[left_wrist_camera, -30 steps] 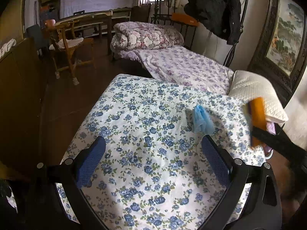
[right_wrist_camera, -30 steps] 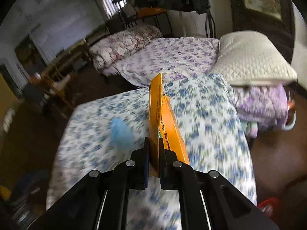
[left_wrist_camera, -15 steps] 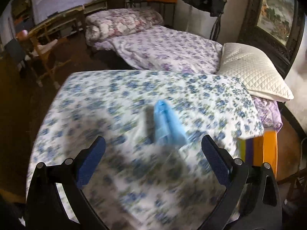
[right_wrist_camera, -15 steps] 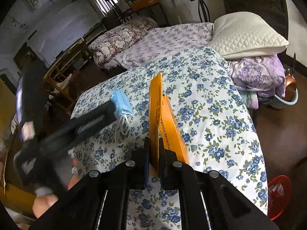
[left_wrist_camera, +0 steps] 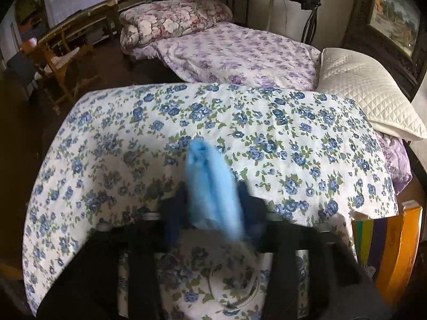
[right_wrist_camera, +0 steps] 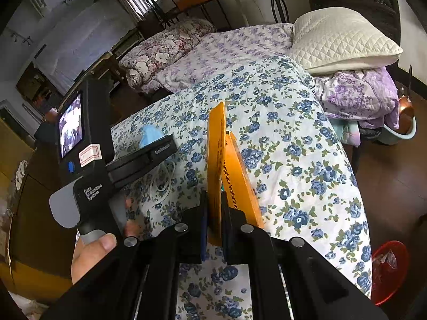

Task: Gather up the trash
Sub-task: 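Carry the blue mask and orange box over the wastebasket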

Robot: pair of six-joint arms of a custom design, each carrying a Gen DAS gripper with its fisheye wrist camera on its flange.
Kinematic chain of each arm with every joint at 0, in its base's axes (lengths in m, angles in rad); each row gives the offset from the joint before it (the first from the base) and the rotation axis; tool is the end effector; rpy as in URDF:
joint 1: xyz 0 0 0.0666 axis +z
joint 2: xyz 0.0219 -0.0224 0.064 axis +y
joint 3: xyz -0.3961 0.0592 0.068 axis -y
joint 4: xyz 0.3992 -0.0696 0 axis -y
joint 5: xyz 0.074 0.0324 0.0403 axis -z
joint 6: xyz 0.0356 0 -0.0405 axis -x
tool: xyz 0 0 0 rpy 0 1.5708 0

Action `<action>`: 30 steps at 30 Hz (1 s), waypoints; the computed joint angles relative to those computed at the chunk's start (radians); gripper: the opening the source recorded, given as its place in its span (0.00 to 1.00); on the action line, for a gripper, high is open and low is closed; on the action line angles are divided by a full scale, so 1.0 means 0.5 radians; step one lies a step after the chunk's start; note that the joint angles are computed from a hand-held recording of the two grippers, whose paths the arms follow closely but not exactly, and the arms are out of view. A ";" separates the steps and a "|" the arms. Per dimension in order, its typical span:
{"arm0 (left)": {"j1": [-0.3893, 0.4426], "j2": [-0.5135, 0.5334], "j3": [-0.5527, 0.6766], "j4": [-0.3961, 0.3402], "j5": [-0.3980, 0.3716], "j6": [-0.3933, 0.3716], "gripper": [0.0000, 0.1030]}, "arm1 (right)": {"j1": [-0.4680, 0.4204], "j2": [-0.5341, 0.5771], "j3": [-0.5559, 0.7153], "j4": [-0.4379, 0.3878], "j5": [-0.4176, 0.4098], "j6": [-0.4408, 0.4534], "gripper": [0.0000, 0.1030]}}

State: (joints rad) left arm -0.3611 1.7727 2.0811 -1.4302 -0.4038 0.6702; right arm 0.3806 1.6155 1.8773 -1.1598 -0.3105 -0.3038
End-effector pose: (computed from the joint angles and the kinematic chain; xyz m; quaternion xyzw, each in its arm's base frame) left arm 0.5609 -0.1973 0.5299 -0.1911 0.9368 0.0625 0.2861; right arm 0.5162 0.2178 0.5421 -0.0868 0.9300 0.2469 0.2582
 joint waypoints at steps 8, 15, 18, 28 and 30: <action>-0.016 -0.257 -0.190 0.027 0.105 0.205 0.14 | 0.010 0.007 0.013 0.002 0.036 0.017 0.09; -0.137 -0.503 -0.265 -0.050 -0.005 0.296 0.14 | 0.033 0.017 0.036 0.010 0.031 0.028 0.09; -0.198 -0.569 -0.295 -0.099 -0.068 0.324 0.14 | 0.051 0.017 0.042 0.013 0.031 0.033 0.09; -0.340 -0.781 -0.464 -0.185 -0.130 0.501 0.14 | 0.091 -0.082 -0.033 0.155 0.004 0.000 0.09; -0.376 -0.813 -0.464 -0.207 -0.161 0.536 0.14 | 0.073 -0.128 -0.062 0.200 -0.043 -0.045 0.09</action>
